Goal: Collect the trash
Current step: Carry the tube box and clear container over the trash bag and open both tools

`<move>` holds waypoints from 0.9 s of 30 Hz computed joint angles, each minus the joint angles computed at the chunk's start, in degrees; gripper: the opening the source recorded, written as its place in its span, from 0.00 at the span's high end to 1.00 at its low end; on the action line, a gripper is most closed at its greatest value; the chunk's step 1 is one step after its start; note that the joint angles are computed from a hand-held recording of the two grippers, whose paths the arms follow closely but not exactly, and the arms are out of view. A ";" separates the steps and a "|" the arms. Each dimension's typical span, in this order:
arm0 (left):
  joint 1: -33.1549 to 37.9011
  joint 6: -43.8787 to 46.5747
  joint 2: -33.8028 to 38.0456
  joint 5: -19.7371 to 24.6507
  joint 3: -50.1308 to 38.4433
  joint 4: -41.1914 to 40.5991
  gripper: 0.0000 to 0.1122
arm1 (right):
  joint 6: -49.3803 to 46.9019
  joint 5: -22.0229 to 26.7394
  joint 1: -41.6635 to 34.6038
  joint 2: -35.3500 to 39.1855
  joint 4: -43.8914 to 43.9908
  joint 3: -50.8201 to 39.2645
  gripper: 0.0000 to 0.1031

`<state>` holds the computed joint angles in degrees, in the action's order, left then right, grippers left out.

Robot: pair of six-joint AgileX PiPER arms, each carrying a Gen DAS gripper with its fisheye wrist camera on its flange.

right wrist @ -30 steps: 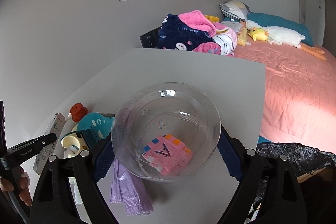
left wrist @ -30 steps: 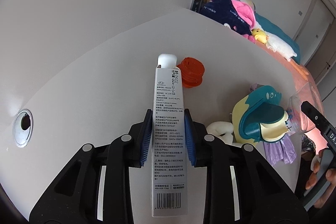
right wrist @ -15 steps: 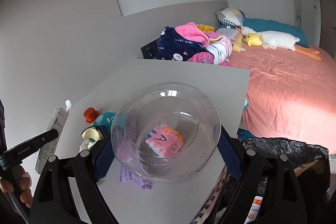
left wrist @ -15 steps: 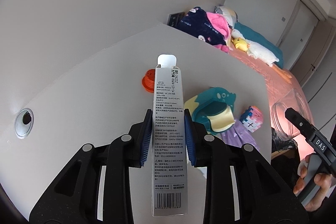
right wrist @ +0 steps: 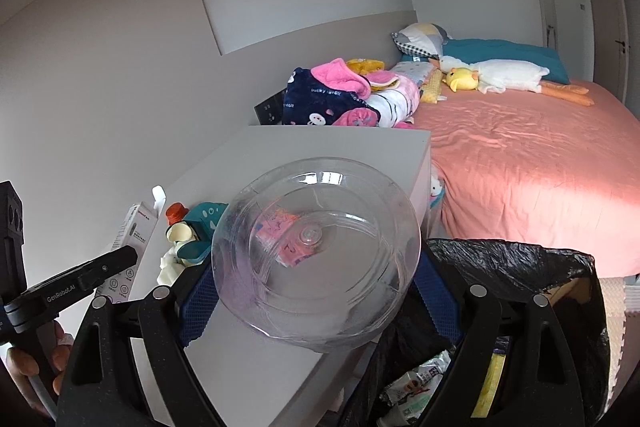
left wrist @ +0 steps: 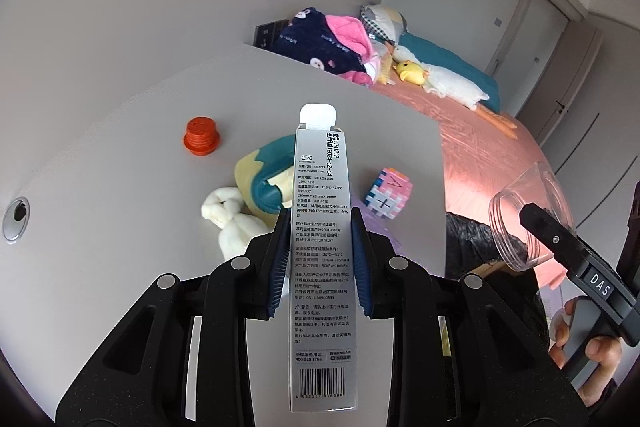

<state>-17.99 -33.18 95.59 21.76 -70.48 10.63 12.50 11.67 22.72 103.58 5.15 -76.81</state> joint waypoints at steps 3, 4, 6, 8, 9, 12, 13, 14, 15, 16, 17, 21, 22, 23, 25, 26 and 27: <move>-2.14 -1.88 -0.05 0.12 -0.19 1.49 0.75 | -2.29 -1.01 -0.86 -2.22 2.33 3.14 0.15; -2.70 -2.01 -0.04 0.10 -0.20 1.49 0.75 | -3.30 -1.18 -1.20 -2.84 3.43 3.99 0.15; -4.03 -2.84 0.27 0.41 -0.71 2.10 0.75 | -5.94 -1.77 -1.95 -4.06 6.17 5.81 0.15; -5.37 -3.38 0.70 0.76 -1.43 2.60 0.75 | -7.97 -2.39 -2.65 -5.30 8.38 7.58 0.15; -6.08 -3.76 0.79 1.06 -1.78 2.94 0.75 | -9.21 -2.72 -3.05 -5.91 9.75 8.46 0.15; -7.60 -3.42 1.92 1.69 -3.60 2.75 0.75 | -13.48 -3.24 -4.44 -7.64 14.29 10.75 0.15; -8.04 -3.27 2.30 1.89 -4.22 2.63 0.75 | -14.63 -3.34 -4.91 -8.08 15.45 11.32 0.15; -8.52 -3.12 2.63 2.06 -4.75 2.45 0.75 | -15.95 -3.45 -5.38 -8.54 16.77 11.91 0.15; -9.00 -2.90 3.05 2.21 -5.37 2.20 0.75 | -16.75 -3.51 -5.80 -8.83 17.58 12.30 0.15; -9.49 -3.00 3.31 2.41 -5.81 2.26 0.75 | -17.79 -3.59 -6.24 -9.23 18.66 12.82 0.15; -9.98 -3.14 3.67 2.63 -6.34 2.39 0.75 | -19.30 -3.66 -6.71 -9.64 20.16 13.37 0.15; -11.81 -2.91 5.17 3.27 -8.29 1.94 0.75 | -23.20 -3.87 -8.33 -11.10 23.90 15.31 0.15; -12.23 -2.87 5.65 3.44 -8.92 1.82 0.75 | -24.29 -3.95 -8.74 -11.45 24.98 15.79 0.15; -12.59 -2.45 6.17 3.55 -9.57 1.38 0.75 | -24.81 -3.97 -9.13 -11.75 25.50 16.14 0.15; -13.37 -1.81 7.07 3.86 -10.73 0.84 0.75 | -27.63 -4.00 -10.11 -12.53 28.31 17.09 0.15; -13.65 -1.25 7.62 4.06 -11.46 0.45 0.75 | -27.58 -4.01 -10.51 -12.73 28.34 17.29 0.15; -14.06 -0.86 8.20 4.34 -12.26 0.19 0.75 | -29.43 -3.86 -11.19 -12.82 30.07 17.39 0.15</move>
